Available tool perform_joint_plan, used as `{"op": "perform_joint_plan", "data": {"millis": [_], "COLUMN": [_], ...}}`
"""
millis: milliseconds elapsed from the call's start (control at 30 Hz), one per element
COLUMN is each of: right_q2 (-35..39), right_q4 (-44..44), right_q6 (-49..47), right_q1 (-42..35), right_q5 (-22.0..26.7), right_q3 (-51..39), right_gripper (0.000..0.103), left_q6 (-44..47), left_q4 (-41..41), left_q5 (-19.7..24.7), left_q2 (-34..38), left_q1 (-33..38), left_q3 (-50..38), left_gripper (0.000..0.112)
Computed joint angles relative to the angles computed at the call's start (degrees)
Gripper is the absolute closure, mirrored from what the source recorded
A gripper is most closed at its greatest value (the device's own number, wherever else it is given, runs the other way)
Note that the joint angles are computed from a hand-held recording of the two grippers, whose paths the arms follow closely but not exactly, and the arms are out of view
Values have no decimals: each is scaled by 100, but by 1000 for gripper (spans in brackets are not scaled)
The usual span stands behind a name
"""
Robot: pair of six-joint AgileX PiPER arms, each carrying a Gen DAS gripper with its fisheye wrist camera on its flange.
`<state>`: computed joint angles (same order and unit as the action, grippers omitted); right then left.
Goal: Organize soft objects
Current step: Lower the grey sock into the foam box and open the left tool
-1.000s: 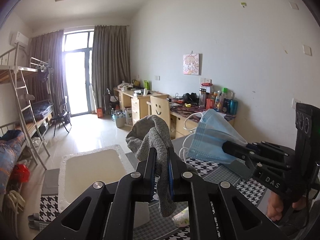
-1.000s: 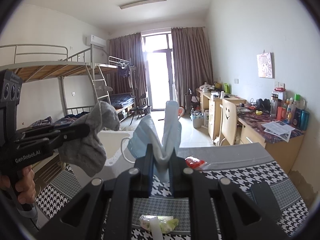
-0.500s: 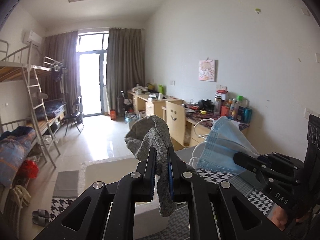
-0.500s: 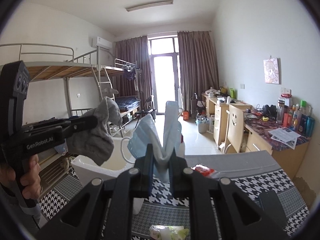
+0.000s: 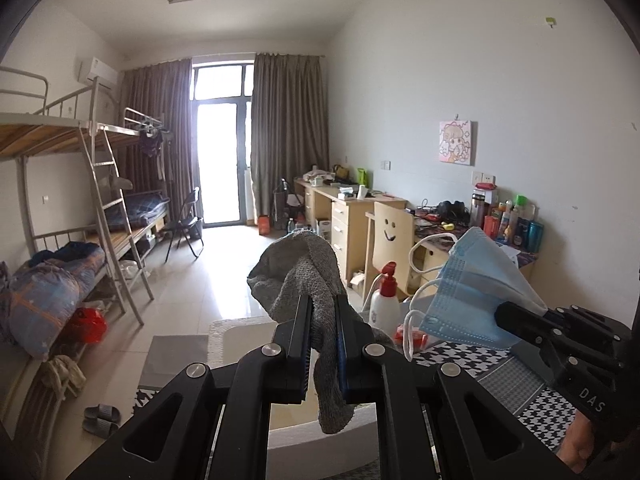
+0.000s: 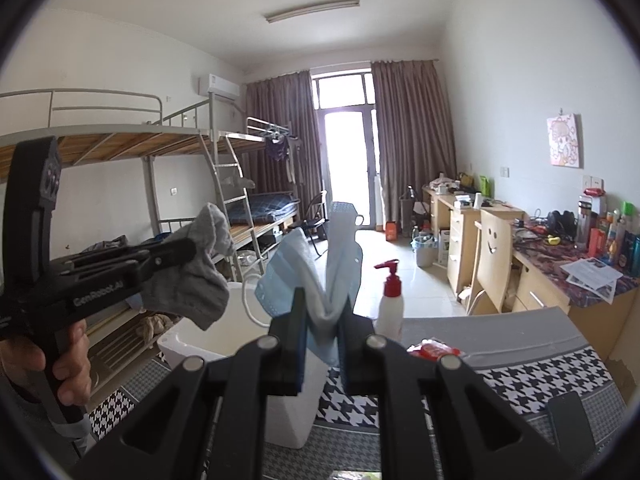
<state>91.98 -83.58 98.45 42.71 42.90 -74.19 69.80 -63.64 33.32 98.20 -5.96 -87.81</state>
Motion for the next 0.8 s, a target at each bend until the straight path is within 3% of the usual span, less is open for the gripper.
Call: {"op": "perform_joint_plan", "data": {"millis": [367,800], "right_q2": [187,454], "right_q4": [16,360], "right_q6": [-47,-434], "right_q1": [-184,-271], "right_q5": [-294,-352], "right_q3": [-242,-550], "right_gripper": [87,87], "left_q6": [-535,-1683], "left_q4": [495,1486], "left_q5": [-343,-24], "left_q2": [394,1058], "left_q1": [-90,-125], "left_q3": [-251,-1009], "left_gripper": [101,101]}}
